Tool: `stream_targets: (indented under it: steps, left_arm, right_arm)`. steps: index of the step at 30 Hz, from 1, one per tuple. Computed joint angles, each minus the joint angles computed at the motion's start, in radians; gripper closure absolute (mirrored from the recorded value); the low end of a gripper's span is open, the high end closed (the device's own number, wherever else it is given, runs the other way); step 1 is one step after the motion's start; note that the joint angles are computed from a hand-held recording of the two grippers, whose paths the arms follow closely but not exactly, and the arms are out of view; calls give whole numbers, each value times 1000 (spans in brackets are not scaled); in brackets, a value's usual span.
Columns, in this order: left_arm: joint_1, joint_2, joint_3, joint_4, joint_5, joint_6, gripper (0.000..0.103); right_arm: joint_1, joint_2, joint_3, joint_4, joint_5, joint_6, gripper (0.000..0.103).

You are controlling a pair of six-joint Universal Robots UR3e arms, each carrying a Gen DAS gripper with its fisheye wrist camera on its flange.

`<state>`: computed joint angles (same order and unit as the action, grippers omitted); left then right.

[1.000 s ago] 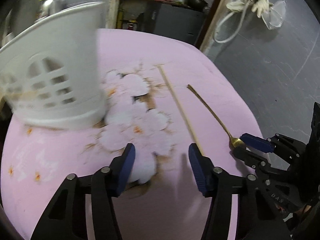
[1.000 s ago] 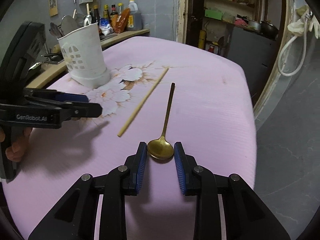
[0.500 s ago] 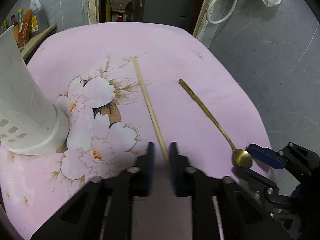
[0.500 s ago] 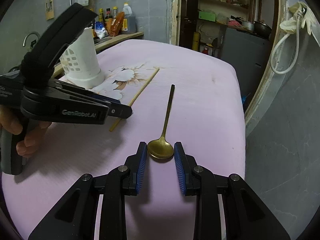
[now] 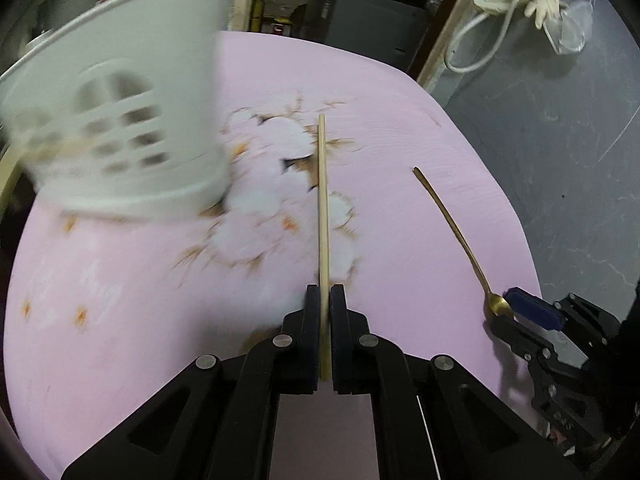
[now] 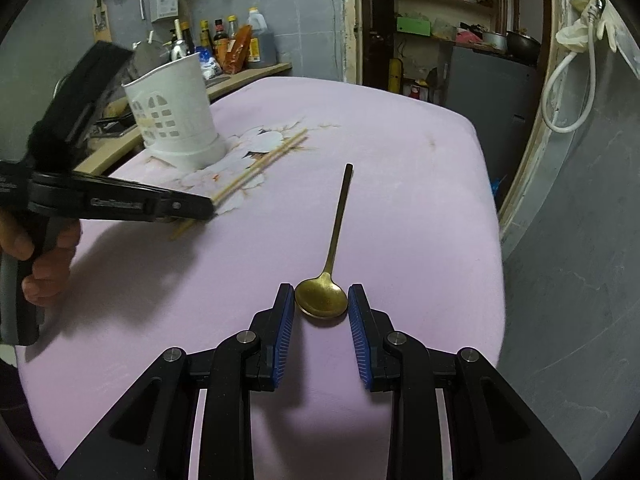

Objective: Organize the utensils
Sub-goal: 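Grasp the wooden chopstick with the left tool while the right tool grasps the gold spoon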

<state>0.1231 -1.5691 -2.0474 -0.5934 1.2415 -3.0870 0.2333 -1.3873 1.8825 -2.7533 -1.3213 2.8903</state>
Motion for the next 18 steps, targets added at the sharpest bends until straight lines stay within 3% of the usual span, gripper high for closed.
stream_targets:
  steps: [9, 18]
  left_arm:
    - [140, 333, -218, -123, -52, 54, 100]
    - [281, 623, -290, -414, -120, 155, 100]
  right_arm:
    - [72, 9, 5, 4, 28, 5, 78]
    - [137, 6, -5, 35, 64, 1, 78]
